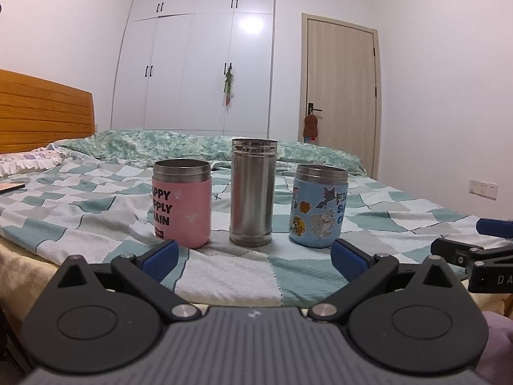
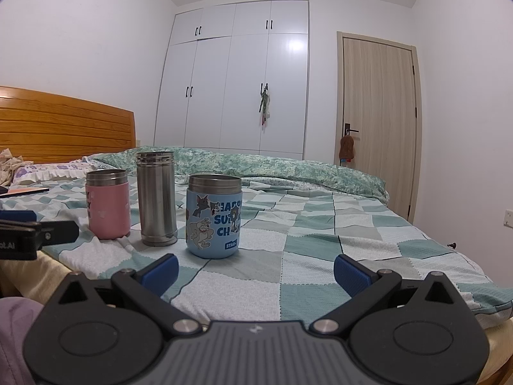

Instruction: Flip cup upright

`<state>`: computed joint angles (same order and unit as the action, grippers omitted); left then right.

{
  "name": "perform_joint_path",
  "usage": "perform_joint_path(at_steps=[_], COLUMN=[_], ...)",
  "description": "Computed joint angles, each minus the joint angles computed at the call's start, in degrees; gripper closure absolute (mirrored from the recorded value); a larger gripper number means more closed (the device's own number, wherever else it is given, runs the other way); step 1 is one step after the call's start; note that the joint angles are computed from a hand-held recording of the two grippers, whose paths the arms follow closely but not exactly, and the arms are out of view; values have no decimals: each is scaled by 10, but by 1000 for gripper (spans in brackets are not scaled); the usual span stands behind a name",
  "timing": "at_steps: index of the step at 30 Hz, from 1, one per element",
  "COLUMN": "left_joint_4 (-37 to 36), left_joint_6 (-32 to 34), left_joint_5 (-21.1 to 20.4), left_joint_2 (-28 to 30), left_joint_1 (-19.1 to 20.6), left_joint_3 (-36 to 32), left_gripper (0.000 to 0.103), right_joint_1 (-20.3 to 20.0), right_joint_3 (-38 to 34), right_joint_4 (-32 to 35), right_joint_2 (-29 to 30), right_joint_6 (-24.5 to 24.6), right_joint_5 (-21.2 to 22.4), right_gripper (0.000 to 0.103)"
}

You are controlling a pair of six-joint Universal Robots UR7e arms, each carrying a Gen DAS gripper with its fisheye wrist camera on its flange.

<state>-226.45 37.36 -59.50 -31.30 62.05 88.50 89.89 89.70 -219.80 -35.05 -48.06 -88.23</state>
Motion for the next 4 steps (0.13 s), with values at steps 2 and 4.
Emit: perform_joint_path(at_steps=[2, 4], left_joint_4=[-3, 0], left_joint_6=[-2, -7], left_joint_5=[3, 0], left_joint_2=[1, -1], left_joint_1=[0, 1], left_joint_3=[-1, 0], left_gripper=[0, 0], right_joint_1=[0, 0], right_joint_3=[0, 0], right_joint_4=[0, 0], right_joint_2=[0, 0], right_joint_6=[0, 0], right_joint_5=[1, 0], right_gripper=[0, 0])
